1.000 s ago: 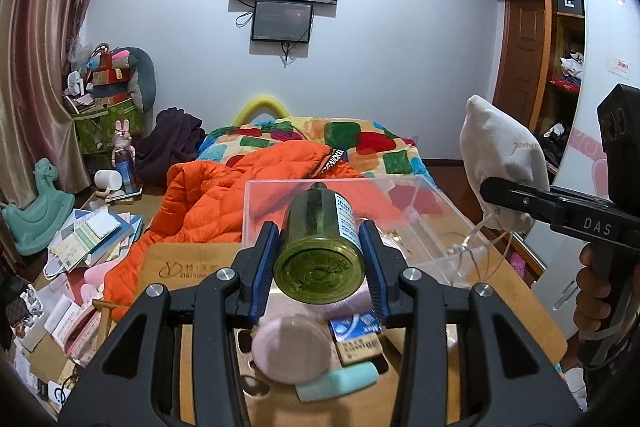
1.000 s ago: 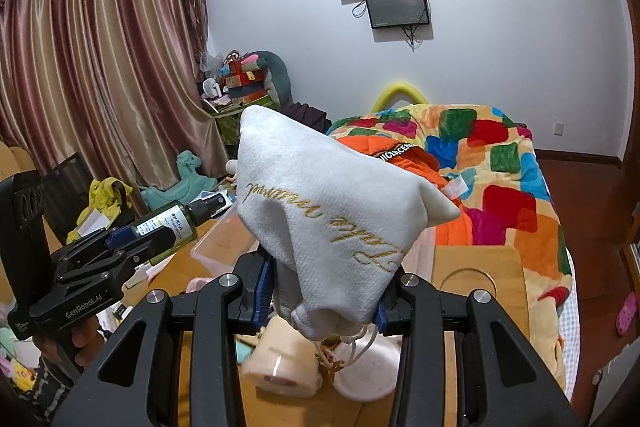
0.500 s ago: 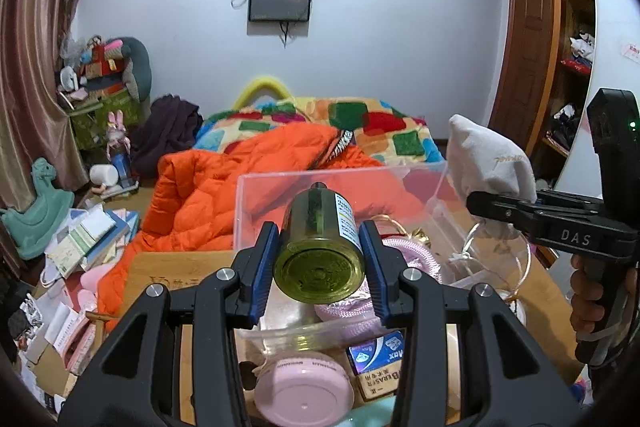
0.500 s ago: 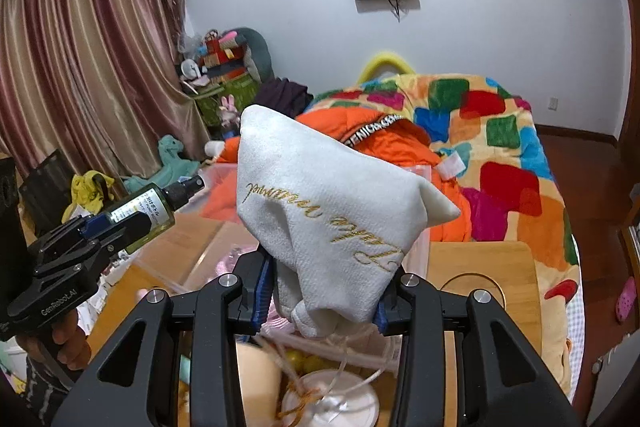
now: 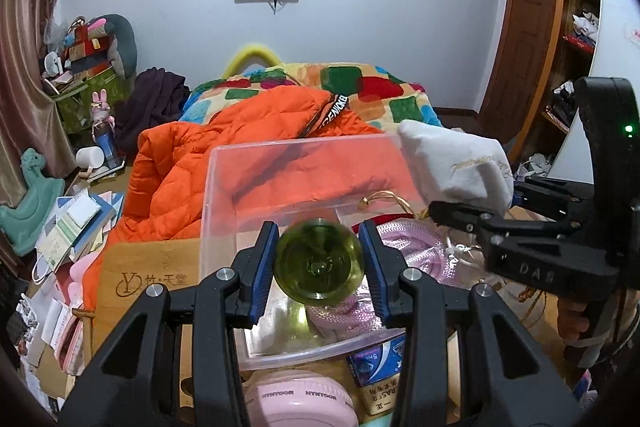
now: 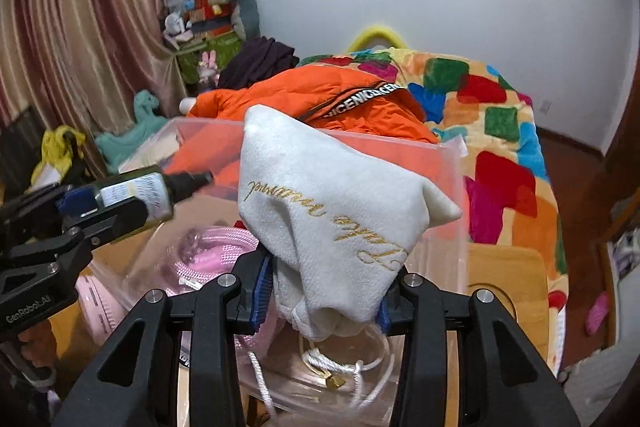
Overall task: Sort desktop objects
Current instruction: 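Open the left tool to drop the green bottle while the right tool releases the white bag into the box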
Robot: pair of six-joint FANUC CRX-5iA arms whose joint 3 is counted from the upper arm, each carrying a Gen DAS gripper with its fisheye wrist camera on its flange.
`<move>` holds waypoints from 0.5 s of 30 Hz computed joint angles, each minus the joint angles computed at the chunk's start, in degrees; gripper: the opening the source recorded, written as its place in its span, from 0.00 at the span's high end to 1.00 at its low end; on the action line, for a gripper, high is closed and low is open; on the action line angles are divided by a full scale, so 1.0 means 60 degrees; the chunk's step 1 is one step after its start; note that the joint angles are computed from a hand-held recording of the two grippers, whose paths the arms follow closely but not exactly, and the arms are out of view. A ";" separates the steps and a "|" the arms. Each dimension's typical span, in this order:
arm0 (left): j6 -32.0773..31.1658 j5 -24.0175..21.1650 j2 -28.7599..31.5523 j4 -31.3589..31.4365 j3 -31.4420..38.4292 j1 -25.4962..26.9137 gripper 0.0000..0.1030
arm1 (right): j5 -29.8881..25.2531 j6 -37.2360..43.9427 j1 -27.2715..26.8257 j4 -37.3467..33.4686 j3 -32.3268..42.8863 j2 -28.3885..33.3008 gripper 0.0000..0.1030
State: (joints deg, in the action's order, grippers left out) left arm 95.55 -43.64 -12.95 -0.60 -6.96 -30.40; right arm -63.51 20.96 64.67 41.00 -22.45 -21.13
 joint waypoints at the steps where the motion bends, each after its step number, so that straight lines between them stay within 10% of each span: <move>1: 0.0048 -0.0042 0.0018 -0.0047 0.0025 -0.0028 0.60 | 0.0041 0.0129 -0.0012 -0.0117 0.0059 0.0034 0.64; 10: 0.0049 -0.0273 0.0056 -0.0107 0.0134 -0.0039 0.58 | -0.0394 0.0479 -0.0081 -0.0470 0.0468 0.0476 0.58; 15: 0.0240 -0.0287 -0.0070 -0.0399 0.0167 -0.0179 0.42 | -0.1032 0.0226 0.0359 -0.0003 0.0611 0.0665 0.31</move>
State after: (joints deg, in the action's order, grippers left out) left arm 96.99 -45.36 -13.37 -2.99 -5.96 -31.47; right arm -69.71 22.31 66.82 40.98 -18.78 -17.15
